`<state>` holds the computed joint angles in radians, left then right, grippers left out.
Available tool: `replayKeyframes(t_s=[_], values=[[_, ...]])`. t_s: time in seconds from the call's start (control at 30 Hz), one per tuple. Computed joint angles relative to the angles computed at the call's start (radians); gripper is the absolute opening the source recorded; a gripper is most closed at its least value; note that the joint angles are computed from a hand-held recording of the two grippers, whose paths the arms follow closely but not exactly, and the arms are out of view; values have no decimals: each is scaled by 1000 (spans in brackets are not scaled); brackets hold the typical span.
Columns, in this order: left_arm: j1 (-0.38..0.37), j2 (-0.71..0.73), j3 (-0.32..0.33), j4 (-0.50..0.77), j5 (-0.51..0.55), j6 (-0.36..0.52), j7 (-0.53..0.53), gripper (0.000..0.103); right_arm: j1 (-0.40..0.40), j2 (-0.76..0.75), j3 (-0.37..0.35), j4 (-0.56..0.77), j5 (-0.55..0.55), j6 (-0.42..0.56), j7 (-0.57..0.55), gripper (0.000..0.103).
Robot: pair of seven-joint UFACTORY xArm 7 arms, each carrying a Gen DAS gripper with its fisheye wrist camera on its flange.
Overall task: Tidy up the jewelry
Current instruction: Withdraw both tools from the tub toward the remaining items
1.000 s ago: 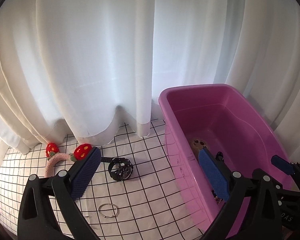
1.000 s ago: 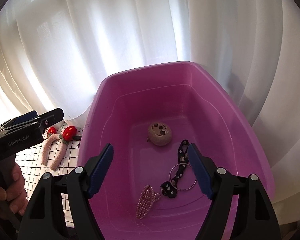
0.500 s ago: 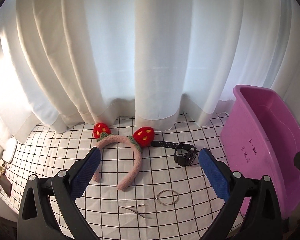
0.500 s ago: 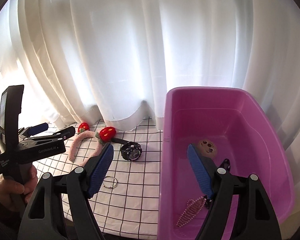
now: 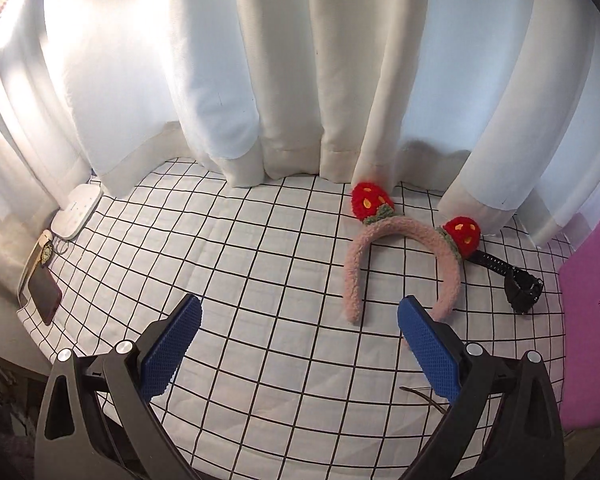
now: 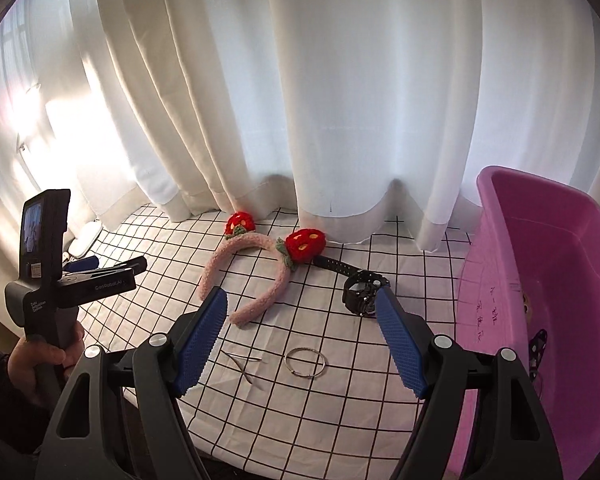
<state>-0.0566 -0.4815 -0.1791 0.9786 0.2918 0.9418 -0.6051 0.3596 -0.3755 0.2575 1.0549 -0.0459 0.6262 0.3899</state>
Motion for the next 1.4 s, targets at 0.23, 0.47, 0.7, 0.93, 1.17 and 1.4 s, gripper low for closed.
replayKeyframes(t_s=[0.23,0.47,0.7,0.93,1.17,1.4], values=[[4,-13,43,-57,-31,-22,59,97,4,123,24,82,-42,49,59,73],[18,-15,54,-71,-46,-44,105,97,19,178,32,121,-119,88,143,73],[30,-17,59,-75,-55,-48,135,97,41,223,26,150,-164,129,207,73],[36,-17,67,-92,-72,-48,152,97,66,274,18,183,-194,164,234,73],[37,10,71,-99,-85,-63,158,97,78,296,2,188,-211,164,259,73],[21,54,67,-96,-98,-96,162,97,65,273,-15,140,-180,160,271,73]])
